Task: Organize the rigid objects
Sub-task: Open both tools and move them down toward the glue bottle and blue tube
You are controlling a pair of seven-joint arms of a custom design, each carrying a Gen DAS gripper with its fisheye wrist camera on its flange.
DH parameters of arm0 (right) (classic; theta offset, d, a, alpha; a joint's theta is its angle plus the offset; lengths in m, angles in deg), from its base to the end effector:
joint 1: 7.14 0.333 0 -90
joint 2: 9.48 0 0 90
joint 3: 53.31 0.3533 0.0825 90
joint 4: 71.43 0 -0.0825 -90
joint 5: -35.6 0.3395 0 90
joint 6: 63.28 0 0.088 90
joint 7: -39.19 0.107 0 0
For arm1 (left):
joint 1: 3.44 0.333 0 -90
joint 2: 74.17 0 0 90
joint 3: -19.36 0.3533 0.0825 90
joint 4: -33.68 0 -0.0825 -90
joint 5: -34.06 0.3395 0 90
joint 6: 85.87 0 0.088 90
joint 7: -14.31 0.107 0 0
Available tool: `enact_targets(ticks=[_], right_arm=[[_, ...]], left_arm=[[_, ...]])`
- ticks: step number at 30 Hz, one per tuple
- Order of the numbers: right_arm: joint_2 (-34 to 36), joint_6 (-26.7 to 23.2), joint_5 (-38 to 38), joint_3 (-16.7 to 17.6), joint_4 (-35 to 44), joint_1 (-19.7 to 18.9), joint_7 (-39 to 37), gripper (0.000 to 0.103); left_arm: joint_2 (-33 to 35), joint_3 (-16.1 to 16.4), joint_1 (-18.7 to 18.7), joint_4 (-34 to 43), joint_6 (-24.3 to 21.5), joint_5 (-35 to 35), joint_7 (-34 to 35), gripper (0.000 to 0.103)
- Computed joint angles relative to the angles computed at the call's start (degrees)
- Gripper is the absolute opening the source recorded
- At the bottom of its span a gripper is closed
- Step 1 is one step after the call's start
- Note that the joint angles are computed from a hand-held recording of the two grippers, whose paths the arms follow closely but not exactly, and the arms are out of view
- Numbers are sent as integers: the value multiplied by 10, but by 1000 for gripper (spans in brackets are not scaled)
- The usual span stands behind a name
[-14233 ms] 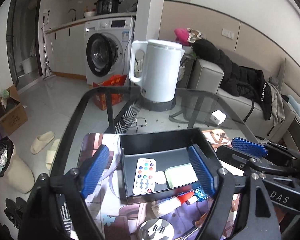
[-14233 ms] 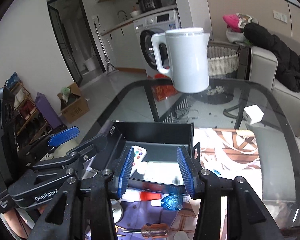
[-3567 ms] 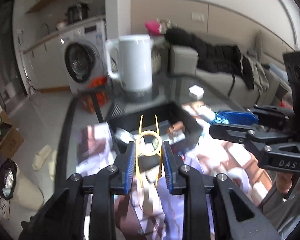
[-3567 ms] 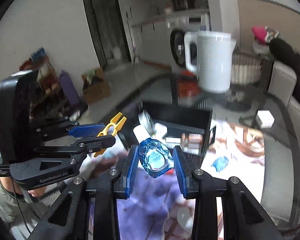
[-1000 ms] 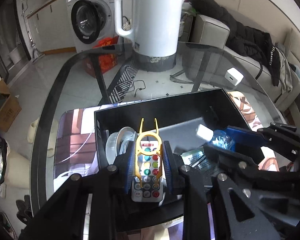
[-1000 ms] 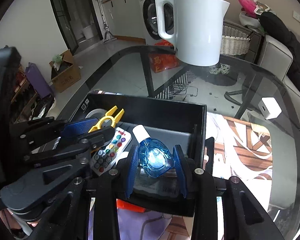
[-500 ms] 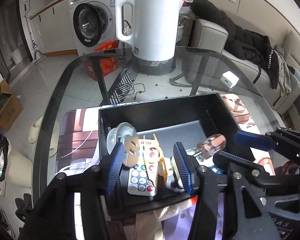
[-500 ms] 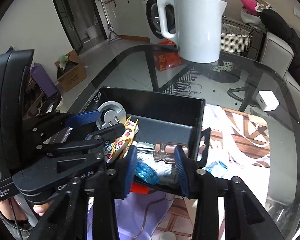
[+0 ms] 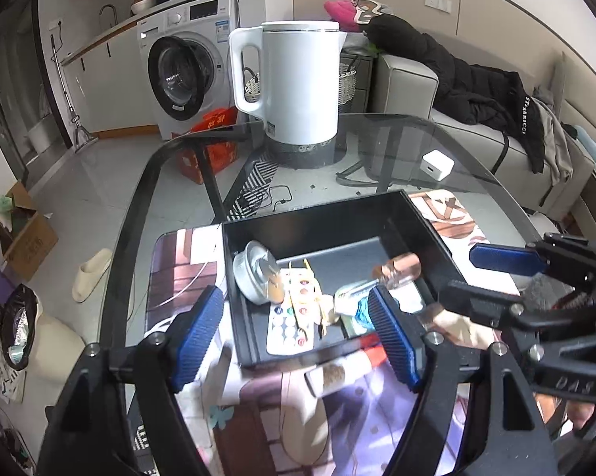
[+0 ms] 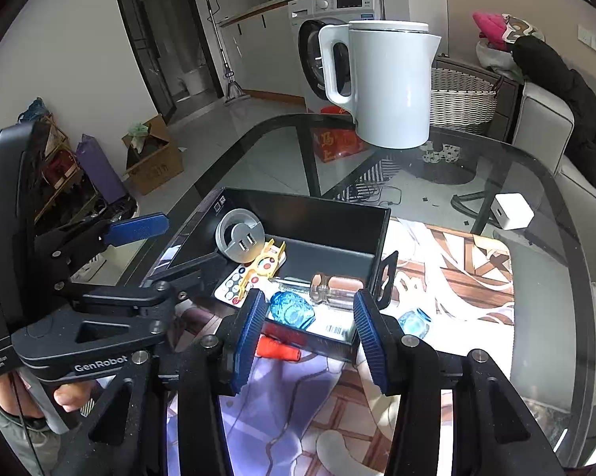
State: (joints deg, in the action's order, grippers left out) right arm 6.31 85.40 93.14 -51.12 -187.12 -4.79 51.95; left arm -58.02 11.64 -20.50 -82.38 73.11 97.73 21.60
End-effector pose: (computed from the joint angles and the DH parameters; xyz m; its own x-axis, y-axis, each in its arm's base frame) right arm 0.5938 0.0290 0.4044 0.6147 -0.7746 -0.1488 -0.6681 -0.4110 -0.6202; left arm 0.5261 -0.2794 0.4113 0.0543 -0.9984 0.0152 -0.7535 -0.0509 -0.6555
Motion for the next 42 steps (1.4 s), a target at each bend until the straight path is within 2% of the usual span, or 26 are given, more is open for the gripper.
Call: enact_targets(ticks=[3, 10, 16, 26, 42], right_arm=[[0, -10, -22, -5, -3, 1, 14, 47], [5, -40, -77, -15, -4, 1, 53, 47], [14, -51, -124, -21, -8, 5, 84, 47], [55, -77, -167, -23, 18, 5, 140, 47], [72, -87, -178, -22, 35, -11, 150, 47]], left_arm=[[-10, -6, 5, -17, -1, -21, 19, 76], [-10, -31, 16, -44, -1, -108, 125, 76], [4, -36, 11, -45, -3, -157, 183, 76], [39, -36, 1, -20, -6, -200, 241, 76], [77, -41, -5, 20, -15, -250, 297, 75]])
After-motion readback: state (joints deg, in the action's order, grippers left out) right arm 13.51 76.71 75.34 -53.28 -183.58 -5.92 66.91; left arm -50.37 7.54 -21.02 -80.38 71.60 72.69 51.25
